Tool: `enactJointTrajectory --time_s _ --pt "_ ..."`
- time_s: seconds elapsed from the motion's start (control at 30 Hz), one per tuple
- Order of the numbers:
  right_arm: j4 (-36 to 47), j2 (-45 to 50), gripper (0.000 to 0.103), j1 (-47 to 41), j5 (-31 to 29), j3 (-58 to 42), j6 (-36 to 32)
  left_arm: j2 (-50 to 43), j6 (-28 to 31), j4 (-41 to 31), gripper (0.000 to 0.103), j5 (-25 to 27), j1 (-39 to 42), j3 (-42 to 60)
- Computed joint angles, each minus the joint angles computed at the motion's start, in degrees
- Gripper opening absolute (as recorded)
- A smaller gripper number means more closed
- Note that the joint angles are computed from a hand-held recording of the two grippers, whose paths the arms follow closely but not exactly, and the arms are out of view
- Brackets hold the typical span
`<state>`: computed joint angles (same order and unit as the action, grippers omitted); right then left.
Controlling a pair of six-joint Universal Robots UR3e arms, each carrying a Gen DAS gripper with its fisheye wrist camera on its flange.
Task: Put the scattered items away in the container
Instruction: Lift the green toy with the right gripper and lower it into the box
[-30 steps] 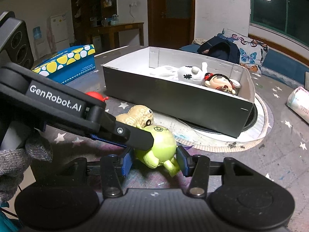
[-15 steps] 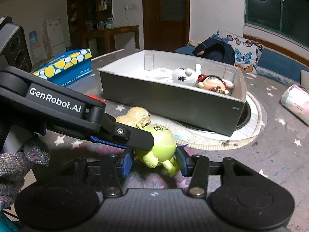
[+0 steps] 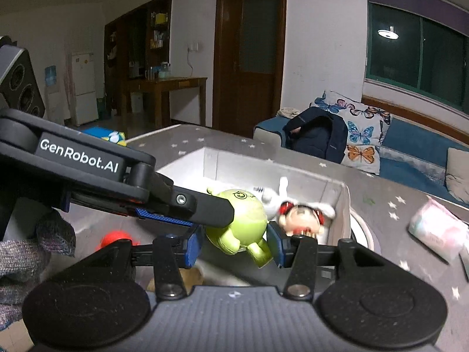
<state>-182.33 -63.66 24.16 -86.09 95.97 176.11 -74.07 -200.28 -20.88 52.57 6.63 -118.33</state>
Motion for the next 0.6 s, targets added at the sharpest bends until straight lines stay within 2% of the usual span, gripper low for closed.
enactJointTrajectory --time_s 0.17,0.4,0.6 --pt "10.3 7.64 0.048 -1.82 2.63 -15.1 -0.6 -8.98 1.12 -3.35 0.038 0.74 0.91 9.06" --pt "27.0 17.76 0.048 -5.05 8.31 -34.59 0.39 -20.65 1.67 -9.59 0.038 -0.93 2.68 19.36" --pt "38.66 24.2 0.048 -7.11 12.02 -46.66 1.45 -25.59 2.39 -13.42 0.038 -1.88 3.56 23.01"
